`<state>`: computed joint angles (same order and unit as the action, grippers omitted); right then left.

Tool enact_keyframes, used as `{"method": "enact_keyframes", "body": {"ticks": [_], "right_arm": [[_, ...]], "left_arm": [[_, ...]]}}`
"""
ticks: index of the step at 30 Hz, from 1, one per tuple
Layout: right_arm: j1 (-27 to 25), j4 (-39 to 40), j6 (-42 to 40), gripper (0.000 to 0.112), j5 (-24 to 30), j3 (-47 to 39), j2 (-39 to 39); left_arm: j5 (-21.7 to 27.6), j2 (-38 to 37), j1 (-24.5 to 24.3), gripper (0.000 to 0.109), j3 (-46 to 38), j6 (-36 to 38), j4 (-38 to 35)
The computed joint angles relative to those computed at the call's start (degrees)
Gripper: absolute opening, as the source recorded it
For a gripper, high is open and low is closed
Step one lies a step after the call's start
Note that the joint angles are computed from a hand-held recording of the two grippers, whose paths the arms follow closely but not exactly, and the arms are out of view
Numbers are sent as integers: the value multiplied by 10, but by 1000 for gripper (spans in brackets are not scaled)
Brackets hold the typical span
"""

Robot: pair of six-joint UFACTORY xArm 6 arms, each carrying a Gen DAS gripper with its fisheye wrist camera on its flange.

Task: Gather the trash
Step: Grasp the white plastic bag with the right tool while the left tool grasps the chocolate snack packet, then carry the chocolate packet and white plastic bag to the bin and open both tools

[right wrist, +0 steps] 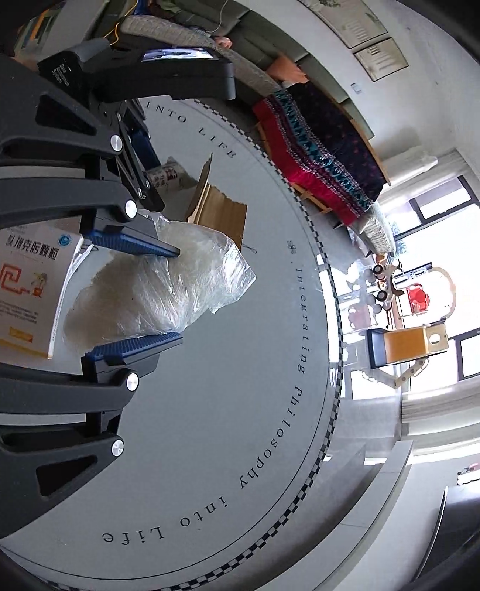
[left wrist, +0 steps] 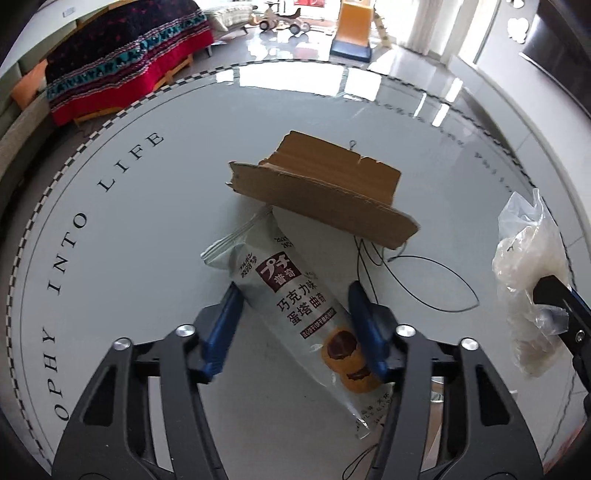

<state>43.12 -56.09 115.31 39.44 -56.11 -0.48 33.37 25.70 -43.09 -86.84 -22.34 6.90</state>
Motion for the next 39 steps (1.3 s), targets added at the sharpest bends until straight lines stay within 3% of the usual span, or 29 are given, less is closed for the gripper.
{"method": "enact_keyframes", "body": {"ticks": [12, 17, 21, 25, 33, 39], "right_arm": [[40, -1, 14, 42, 31, -40, 2], [74, 5, 8, 42, 51, -92, 33], [99, 13, 2, 42, 61, -138, 67], [122, 20, -5, 42, 71, -181, 96], [171, 43, -70, 42, 110, -336, 196], [195, 82, -174, 42, 137, -546, 332]], "left_arm": [[-70, -97, 32, 44, 126, 141, -149], [-90, -158, 47, 40, 193, 205, -212], [-110, -208, 60, 39, 248, 216, -208], [-145, -262, 74, 37, 309, 282, -262], [-134, -360, 124, 37, 385, 398, -371], [-121, -449, 193, 37, 451, 439, -401]]}}
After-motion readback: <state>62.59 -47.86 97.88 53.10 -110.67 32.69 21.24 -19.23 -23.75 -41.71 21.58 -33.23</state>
